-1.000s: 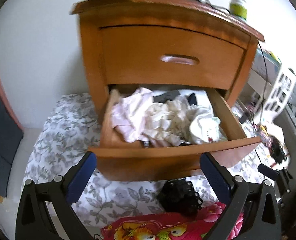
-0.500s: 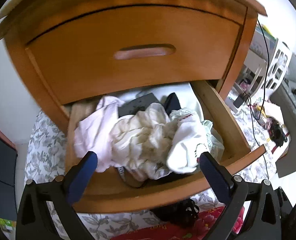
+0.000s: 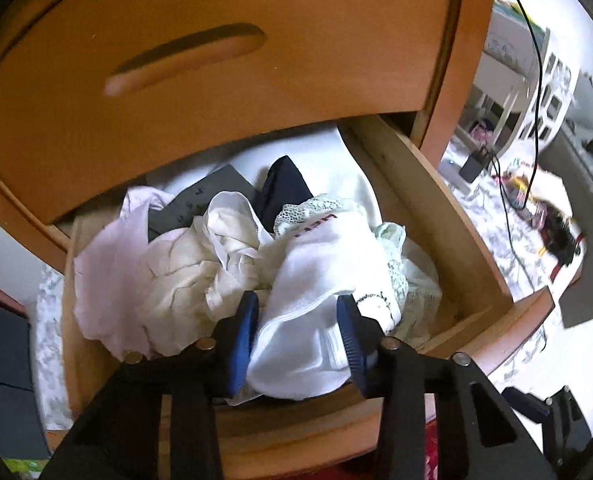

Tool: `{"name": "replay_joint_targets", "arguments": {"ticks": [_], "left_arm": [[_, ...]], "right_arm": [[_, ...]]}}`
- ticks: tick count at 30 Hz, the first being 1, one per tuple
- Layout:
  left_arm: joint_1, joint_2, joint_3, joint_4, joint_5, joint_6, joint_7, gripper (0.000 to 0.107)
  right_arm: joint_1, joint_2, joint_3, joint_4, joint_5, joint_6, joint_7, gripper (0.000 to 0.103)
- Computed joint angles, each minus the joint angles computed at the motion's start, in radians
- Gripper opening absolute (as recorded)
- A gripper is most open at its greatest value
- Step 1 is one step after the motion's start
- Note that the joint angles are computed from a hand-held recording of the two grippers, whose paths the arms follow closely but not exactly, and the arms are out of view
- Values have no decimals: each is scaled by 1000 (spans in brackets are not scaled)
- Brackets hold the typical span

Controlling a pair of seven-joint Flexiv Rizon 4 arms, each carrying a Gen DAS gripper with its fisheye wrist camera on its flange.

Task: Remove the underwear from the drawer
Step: 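Close the left tool on the white Hello Kitty garment inside the drawer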

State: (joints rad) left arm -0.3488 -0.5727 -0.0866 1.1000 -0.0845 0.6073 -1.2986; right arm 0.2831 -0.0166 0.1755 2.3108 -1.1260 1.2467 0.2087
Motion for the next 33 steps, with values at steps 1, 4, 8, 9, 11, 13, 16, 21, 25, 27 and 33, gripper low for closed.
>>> {"name": "replay_joint_targets", "arguments": {"ticks": [1,4,8,9,11,13,16,21,25,27,33], "left_arm": [[7,8,-6,24,-13,32,0,34],[24,33,-21,87,-51,117,6,22],[56,55,-53,149,-123,195,52,13],[57,55,-55,152,-129,200,62,13],[57,60,-59,168,-136,220,91,13],[51,68,-54,187,-127,246,111,13],[38,58,-47,180,-117,263,108,13],[28,48,-40,168,-109,255,100,13],[23,40,-36,155,-102,248,86,13],[25,36,-38,149,-106,239,82,13],[29,37,-31,148,-103,237,45,9]], "right_arm": [[-1,0,-1,1,-1,2,2,103],[-1,-1,0,2,4,2,2,103],[2,-1,1,0,10,-4,-2,103],[3,-2,2,-2,12,-5,-4,103],[5,-4,2,-4,14,-7,-9,103],[7,-6,3,-6,16,-6,-14,103],[10,-8,2,-7,15,-6,-16,103],[9,-7,0,-4,16,-3,-14,103],[9,-8,-1,-4,14,-3,-12,103],[9,-8,0,-4,19,-3,-15,103],[9,-7,0,-4,20,-3,-17,103]]}}
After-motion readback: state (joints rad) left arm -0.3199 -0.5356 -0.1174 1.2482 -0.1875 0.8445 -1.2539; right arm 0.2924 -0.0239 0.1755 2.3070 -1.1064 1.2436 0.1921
